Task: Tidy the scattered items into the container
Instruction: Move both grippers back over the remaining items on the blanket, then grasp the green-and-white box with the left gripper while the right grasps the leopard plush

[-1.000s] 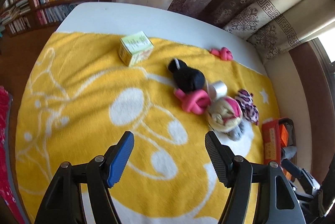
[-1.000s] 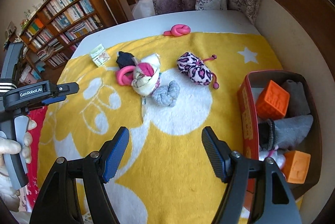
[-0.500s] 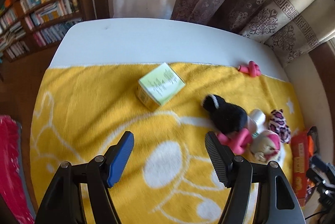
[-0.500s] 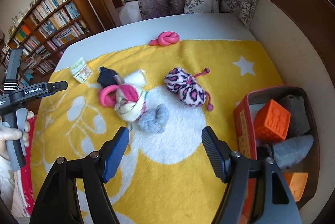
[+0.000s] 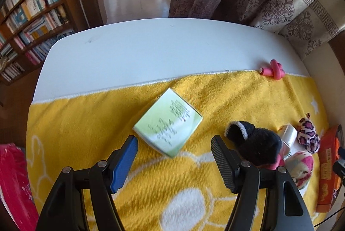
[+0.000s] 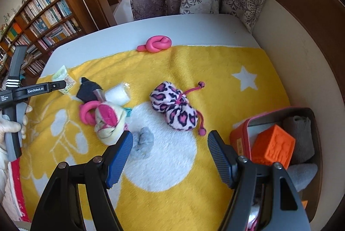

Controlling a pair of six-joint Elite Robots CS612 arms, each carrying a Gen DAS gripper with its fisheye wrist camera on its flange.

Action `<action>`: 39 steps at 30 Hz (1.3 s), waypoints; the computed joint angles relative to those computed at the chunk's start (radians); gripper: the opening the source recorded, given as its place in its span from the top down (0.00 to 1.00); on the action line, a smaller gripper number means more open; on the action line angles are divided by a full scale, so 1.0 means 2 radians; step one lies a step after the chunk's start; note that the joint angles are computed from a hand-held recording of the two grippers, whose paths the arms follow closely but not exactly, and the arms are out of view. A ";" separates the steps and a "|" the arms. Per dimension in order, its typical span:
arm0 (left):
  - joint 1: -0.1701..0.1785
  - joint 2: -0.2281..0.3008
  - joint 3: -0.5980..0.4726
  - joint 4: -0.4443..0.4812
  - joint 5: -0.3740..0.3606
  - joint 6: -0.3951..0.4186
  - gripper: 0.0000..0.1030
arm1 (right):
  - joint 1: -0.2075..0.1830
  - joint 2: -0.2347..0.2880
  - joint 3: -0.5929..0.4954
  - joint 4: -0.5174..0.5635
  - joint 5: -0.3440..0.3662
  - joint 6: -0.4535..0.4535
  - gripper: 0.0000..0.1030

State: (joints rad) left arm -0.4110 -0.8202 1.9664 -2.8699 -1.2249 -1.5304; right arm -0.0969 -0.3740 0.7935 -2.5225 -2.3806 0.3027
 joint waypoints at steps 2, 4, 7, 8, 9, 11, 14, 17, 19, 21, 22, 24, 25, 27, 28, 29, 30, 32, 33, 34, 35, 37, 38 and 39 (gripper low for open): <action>0.003 0.003 -0.002 -0.001 -0.001 0.007 0.30 | -0.002 0.002 -0.006 0.006 0.000 0.000 0.27; 0.006 0.005 -0.002 -0.003 0.000 0.012 0.30 | -0.005 0.005 -0.014 0.013 0.000 -0.001 0.27; 0.009 0.008 -0.003 -0.010 -0.004 0.019 0.30 | -0.008 0.012 -0.029 0.025 0.000 -0.004 0.27; 0.010 0.010 -0.003 -0.012 -0.005 0.023 0.30 | -0.009 0.014 -0.034 0.029 0.000 -0.004 0.27; 0.011 0.011 -0.004 -0.013 -0.005 0.026 0.30 | -0.010 0.017 -0.039 0.033 0.002 -0.006 0.27; 0.012 0.013 -0.003 -0.019 -0.005 0.028 0.30 | -0.012 0.022 -0.050 0.040 0.006 -0.009 0.27; 0.014 0.015 -0.001 -0.028 -0.005 0.029 0.30 | -0.015 0.032 -0.069 0.053 0.010 -0.013 0.27; 0.017 0.017 -0.004 -0.023 -0.006 0.033 0.30 | -0.018 0.041 -0.088 0.070 0.012 -0.012 0.27; 0.019 0.019 -0.007 -0.021 -0.007 0.034 0.30 | -0.019 0.045 -0.098 0.078 0.013 -0.011 0.27; 0.019 0.021 -0.007 -0.024 -0.007 0.025 0.30 | -0.020 0.050 -0.108 0.086 0.013 -0.010 0.27; 0.020 0.021 -0.007 -0.028 -0.007 0.021 0.30 | -0.021 0.052 -0.111 0.088 0.014 -0.010 0.27; 0.020 0.022 -0.005 -0.031 -0.003 0.010 0.31 | -0.022 0.054 -0.116 0.093 0.019 -0.012 0.27; 0.020 0.023 -0.005 -0.033 -0.002 0.006 0.35 | -0.022 0.056 -0.119 0.096 0.021 -0.012 0.30; 0.020 0.022 -0.003 -0.037 0.000 0.002 0.35 | -0.022 0.059 -0.126 0.111 0.024 -0.011 0.48; 0.019 0.022 -0.003 -0.038 0.001 0.001 0.35 | -0.022 0.061 -0.131 0.118 0.019 -0.008 0.55; 0.018 0.022 -0.003 -0.036 0.004 -0.001 0.36 | -0.021 0.062 -0.133 0.122 0.012 -0.007 0.64; 0.017 0.021 -0.004 -0.034 0.006 -0.002 0.36 | -0.021 0.062 -0.132 0.124 0.007 -0.006 0.68; 0.015 0.019 -0.002 -0.032 0.011 -0.008 0.36 | -0.021 0.055 -0.120 0.115 0.010 0.001 0.74; 0.014 0.018 -0.002 -0.030 0.013 -0.011 0.36 | -0.021 0.053 -0.117 0.114 0.010 0.004 0.77; 0.012 0.015 -0.001 -0.027 0.017 -0.016 0.36 | -0.021 0.052 -0.115 0.113 0.009 0.007 0.82; 0.010 0.013 0.000 -0.024 0.019 -0.019 0.36 | -0.020 0.049 -0.110 0.110 0.010 0.008 0.86; 0.007 0.008 0.002 -0.021 0.024 -0.023 0.36 | -0.019 0.046 -0.105 0.106 0.010 0.009 0.92; 0.005 0.006 0.001 -0.018 0.027 -0.024 0.36 | -0.019 0.044 -0.100 0.100 0.012 0.007 0.93; 0.004 0.004 0.001 -0.017 0.029 -0.023 0.36 | -0.018 0.042 -0.096 0.096 0.015 0.007 0.93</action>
State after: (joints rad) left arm -0.4037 -0.8123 1.9686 -2.9039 -1.1665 -1.5773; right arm -0.1331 -0.2910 0.6008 -2.3308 -2.3507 0.3159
